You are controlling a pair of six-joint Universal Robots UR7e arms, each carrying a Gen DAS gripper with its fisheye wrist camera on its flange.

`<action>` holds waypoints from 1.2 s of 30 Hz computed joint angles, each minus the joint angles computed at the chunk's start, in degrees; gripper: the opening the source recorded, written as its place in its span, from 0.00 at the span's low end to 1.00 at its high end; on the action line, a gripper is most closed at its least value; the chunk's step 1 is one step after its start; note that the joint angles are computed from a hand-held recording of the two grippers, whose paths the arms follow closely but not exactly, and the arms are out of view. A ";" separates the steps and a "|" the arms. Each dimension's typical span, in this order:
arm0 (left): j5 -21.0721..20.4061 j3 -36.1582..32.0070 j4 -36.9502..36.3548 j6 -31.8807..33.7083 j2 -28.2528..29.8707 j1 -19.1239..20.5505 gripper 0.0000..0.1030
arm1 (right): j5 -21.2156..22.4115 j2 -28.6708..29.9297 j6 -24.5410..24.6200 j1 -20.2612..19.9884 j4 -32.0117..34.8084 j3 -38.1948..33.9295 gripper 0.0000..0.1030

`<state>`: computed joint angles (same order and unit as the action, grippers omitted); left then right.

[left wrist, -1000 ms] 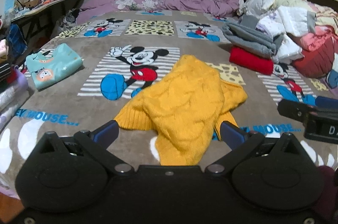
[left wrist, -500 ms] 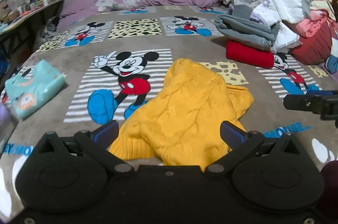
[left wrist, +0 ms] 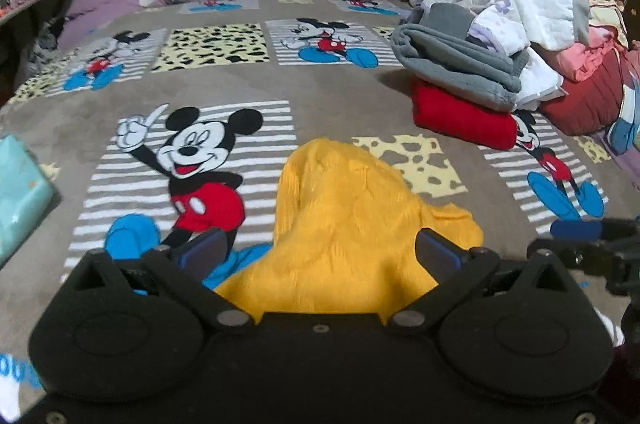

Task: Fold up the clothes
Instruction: 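Grasp the sweater body with the left tool while the right tool grasps the collar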

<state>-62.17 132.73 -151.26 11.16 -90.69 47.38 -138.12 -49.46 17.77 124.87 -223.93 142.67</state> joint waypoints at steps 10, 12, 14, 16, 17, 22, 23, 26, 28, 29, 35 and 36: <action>-4.57 -10.48 -0.16 6.12 13.70 4.71 0.94 | 6.02 -0.77 -4.50 -10.07 -2.08 0.33 0.90; -5.26 -12.84 0.33 7.09 16.61 5.63 0.94 | 7.81 -0.95 -5.16 -12.34 -2.35 0.51 0.87; -6.15 -15.13 1.20 7.88 19.19 6.53 0.91 | 10.23 -1.34 -5.47 -14.63 -2.11 0.81 0.83; -6.88 -17.29 2.00 8.80 21.60 7.33 0.89 | 11.67 -1.36 -6.25 -16.23 -1.68 0.82 0.81; -7.11 -18.53 2.53 9.08 22.92 7.80 0.87 | 11.67 -1.10 -6.86 -16.69 -1.60 0.68 0.81; -9.31 -23.53 5.44 9.31 27.84 9.98 0.87 | 15.23 -0.14 -8.48 -20.33 -2.99 1.06 0.81; -9.71 -24.45 6.06 9.49 28.74 10.33 0.87 | 16.21 0.06 -8.77 -21.18 -3.43 1.19 0.81; -10.32 -26.76 7.79 10.22 31.08 11.10 0.87 | 19.20 0.99 -9.64 -23.42 -5.01 1.40 0.81; -10.55 -28.34 9.35 10.71 32.61 11.47 0.87 | 20.23 1.58 -10.58 -24.03 -5.89 1.28 0.81; -10.78 -29.01 10.11 10.78 33.20 11.65 0.86 | 20.64 1.85 -11.09 -24.24 -6.27 1.19 0.81; -11.01 -28.67 11.41 12.82 33.47 11.62 0.55 | 24.35 2.03 -13.05 -24.90 -6.44 1.40 0.53; -10.86 -28.03 10.93 13.17 33.00 11.42 0.50 | 23.64 2.26 -13.54 -24.37 -6.53 1.26 0.50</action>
